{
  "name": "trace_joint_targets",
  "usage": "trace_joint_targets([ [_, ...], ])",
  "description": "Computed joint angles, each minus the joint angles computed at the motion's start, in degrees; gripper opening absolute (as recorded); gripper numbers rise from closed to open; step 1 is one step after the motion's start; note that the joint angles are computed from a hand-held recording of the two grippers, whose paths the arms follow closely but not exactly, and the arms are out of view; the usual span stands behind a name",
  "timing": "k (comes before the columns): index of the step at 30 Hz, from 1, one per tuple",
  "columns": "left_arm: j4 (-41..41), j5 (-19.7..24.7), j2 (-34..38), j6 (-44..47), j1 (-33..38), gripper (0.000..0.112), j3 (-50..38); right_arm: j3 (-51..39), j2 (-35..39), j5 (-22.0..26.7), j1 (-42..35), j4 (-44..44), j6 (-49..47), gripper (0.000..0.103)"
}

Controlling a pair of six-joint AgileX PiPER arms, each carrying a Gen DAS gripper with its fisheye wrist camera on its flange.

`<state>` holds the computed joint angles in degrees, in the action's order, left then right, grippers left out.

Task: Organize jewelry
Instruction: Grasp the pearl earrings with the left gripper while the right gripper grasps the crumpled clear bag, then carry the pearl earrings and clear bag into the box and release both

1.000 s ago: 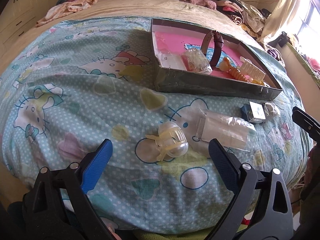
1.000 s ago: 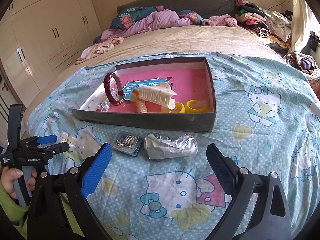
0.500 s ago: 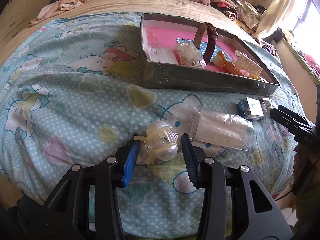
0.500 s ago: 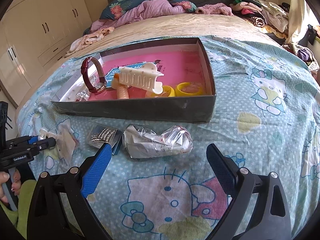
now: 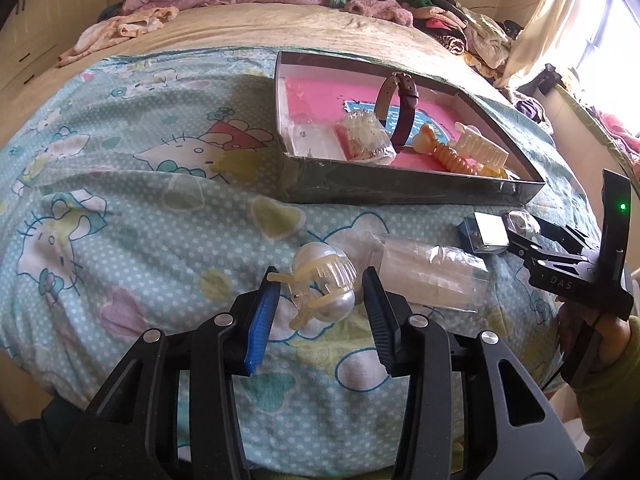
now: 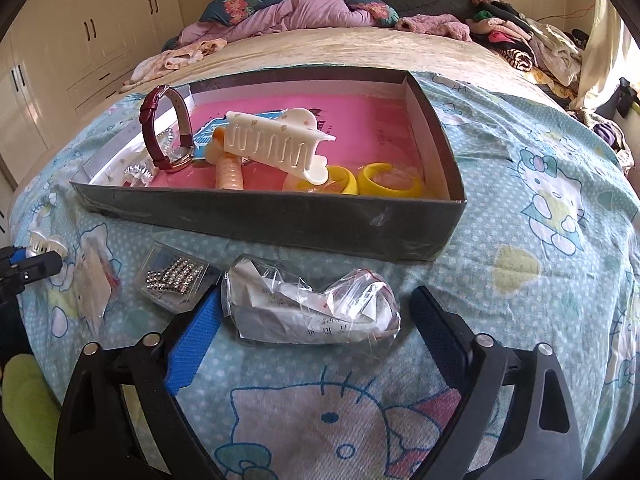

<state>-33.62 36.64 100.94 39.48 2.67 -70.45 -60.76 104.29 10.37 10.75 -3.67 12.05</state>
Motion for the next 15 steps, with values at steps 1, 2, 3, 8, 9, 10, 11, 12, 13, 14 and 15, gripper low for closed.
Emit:
trace_joint_targets([
  [1, -0.2, 0.0, -0.1, 0.1, 0.1, 0.034, 0.0, 0.1, 0.0, -0.2, 0.1, 0.6, -0.9, 0.077],
  [2, -0.5, 0.1, -0.2, 0.2, 0.2, 0.034, 0.0, 0.2, -0.2, -0.4, 0.2, -1.0, 0.5, 0.075],
  [3, -0.6, 0.2, -0.2, 0.4, 0.3, 0.034, -0.2, 0.4, -0.3, -0.6, 0.3, -1.4, 0.9, 0.075],
  [8, -1.2, -0.2, -1.0, 1.0, 0.3, 0.034, 0.0, 2.5, -2.7, -1.3, -1.1, 12.3, -12.5, 0.074],
  [9, -1.3, -0.4, -1.2, 1.3, 0.2, 0.034, 0.1, 3.3, -3.6, -1.5, -1.3, 13.9, -14.1, 0.074],
  [10, -1.4, -0.6, -1.5, 1.5, 0.1, 0.034, 0.2, 3.8, -4.5, -1.6, -1.5, 15.9, -16.1, 0.074],
  [11, -1.4, -0.7, -1.8, 1.5, 0.0, 0.034, 0.2, 4.3, -5.3, -1.6, -1.7, 17.1, -17.4, 0.074],
  [12, -1.6, -0.7, -2.0, 1.6, 0.0, 0.034, 0.3, 4.9, -6.2, -1.7, -1.9, 18.4, -18.6, 0.074],
  [13, -1.9, -0.6, -2.3, 1.8, 0.0, 0.034, 0.2, 5.3, -7.0, -1.6, -2.0, 20.0, -20.3, 0.074],
  [14, -2.1, -0.6, -2.5, 1.9, 0.0, 0.034, 0.1, 5.7, -7.9, -1.5, -2.2, 21.9, -22.2, 0.074],
  [15, -2.3, -0.6, -2.7, 2.1, 0.0, 0.034, 0.1, 6.0, -8.7, -1.4, -2.3, 22.9, -23.3, 0.074],
])
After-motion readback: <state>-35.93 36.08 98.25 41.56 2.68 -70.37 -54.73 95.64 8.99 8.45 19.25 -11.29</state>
